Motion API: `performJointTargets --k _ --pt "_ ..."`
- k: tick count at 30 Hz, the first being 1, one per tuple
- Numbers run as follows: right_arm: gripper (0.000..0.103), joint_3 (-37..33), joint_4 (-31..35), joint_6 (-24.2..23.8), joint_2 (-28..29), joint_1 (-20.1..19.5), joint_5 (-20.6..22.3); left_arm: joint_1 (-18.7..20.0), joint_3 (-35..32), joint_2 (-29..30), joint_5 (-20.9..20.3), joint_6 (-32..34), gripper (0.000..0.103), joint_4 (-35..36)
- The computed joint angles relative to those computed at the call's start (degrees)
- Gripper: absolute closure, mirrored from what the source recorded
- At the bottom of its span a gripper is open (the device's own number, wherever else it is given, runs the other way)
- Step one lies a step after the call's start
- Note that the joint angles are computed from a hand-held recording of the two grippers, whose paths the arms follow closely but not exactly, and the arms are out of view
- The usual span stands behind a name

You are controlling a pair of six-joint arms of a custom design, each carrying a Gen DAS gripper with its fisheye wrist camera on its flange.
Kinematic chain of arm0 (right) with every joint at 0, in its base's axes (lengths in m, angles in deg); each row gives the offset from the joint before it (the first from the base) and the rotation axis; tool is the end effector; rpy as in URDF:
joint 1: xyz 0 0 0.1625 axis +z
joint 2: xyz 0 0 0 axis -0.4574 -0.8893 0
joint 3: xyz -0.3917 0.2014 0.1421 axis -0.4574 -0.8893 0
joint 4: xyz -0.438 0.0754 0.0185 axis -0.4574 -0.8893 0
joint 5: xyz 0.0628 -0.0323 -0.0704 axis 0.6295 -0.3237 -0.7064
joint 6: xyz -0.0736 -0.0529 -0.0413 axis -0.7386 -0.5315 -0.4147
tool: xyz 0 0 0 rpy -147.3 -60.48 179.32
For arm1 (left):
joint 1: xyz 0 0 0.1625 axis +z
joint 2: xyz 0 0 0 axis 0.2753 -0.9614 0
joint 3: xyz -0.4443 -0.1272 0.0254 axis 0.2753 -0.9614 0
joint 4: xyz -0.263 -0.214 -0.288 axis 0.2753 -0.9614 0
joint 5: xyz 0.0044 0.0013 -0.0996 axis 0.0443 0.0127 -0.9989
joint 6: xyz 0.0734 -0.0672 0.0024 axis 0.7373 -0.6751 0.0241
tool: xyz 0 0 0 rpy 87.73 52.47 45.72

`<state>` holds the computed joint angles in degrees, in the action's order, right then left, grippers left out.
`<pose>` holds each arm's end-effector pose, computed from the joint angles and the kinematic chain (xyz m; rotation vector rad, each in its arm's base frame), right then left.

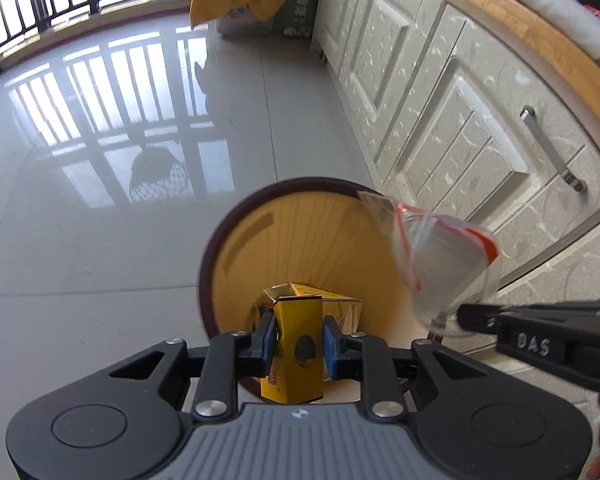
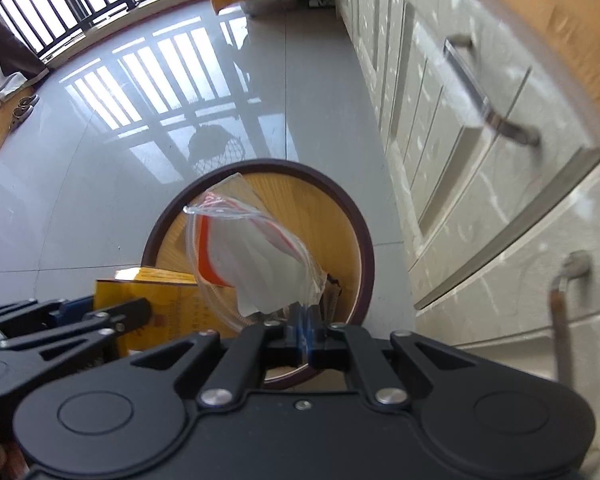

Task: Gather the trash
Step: 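Open both tools to drop the yellow box and plastic bag into the wastebasket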

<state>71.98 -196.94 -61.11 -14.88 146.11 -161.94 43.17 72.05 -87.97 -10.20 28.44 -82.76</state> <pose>0.4235 -0.6127 -0.0050 0.4530 -2.5037 0.3552 -0.0659 -0.5150 0.3784 0.0383 2.3781 -0.6193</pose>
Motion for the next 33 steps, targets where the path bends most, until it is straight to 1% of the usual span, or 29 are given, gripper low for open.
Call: performJointTargets --k 3,7,9,11,13,16,18,19,20,22,27,29,30,31,32,33 --pt "0.101 -0.5 1.1 1.5 0.5 -1.2 1.5 1.0 0.1 1.5 -1.1 -0.7 0.077 -0.3" --pt "0.101 -1.0 1.6 2.0 1.3 -2.0 1.3 1.9 -0.3 3.2 -1.8 -0.4 0.077 0.6" --pt "0.101 -1.3 1.9 2.4 1.6 -2.1 1.5 2.1 -0.5 3.8 -1.6 -0.1 0.077 1.3" --pt "0.1 -1.4 1.6 1.8 1.9 -2.4 1.9 2.1 -0.4 4.3 -0.3 -0.1 0.077 1.6" --pt "0.1 -1.0 -0.7 0.0 2.0 -2.5 2.8 2.4 -0.5 4.4 0.1 -0.2 0.077 1.5" --pt "0.099 0.3 -6.8 -3.4 1.9 -2.6 5.1 2.6 -0.4 4.5 0.6 0.1 0.077 0.7" --pt "0.097 0.4 -8.8 -4.6 1.9 -2.7 6.7 2.7 -0.4 4.6 0.6 0.4 0.077 0.1" --pt "0.092 0.5 -9.5 -5.2 1.9 -2.7 7.5 2.7 -0.3 4.6 0.5 0.5 0.077 0.1" --pt "0.083 0.5 -9.9 -5.5 2.0 -2.7 7.6 2.6 -0.3 4.7 0.6 0.5 0.077 0.2" --pt "0.077 0.6 -10.9 -6.2 2.1 -2.6 7.9 2.5 -0.2 4.7 0.5 0.6 0.077 0.1" --pt "0.074 0.6 -10.5 -5.2 2.2 -2.9 6.8 2.5 -0.6 4.7 0.6 1.2 0.076 0.1" --pt "0.072 0.6 -9.6 -4.1 2.1 -3.1 6.1 2.5 -0.6 5.1 1.1 1.6 0.073 -0.7" --pt "0.072 0.6 -9.0 -3.7 2.1 -3.2 5.9 2.5 -0.4 5.0 1.3 1.9 0.073 -1.5" --pt "0.07 0.6 -8.3 -3.3 2.0 -3.2 5.7 2.4 -0.4 5.0 1.4 1.8 0.068 -1.6" --pt "0.068 0.6 -7.7 -3.1 2.0 -3.3 5.6 2.4 -0.5 5.0 1.5 1.6 0.06 -1.4" --pt "0.068 0.5 -7.0 -2.9 2.0 -3.3 5.4 2.3 -0.6 5.1 1.6 1.8 0.055 -1.1"
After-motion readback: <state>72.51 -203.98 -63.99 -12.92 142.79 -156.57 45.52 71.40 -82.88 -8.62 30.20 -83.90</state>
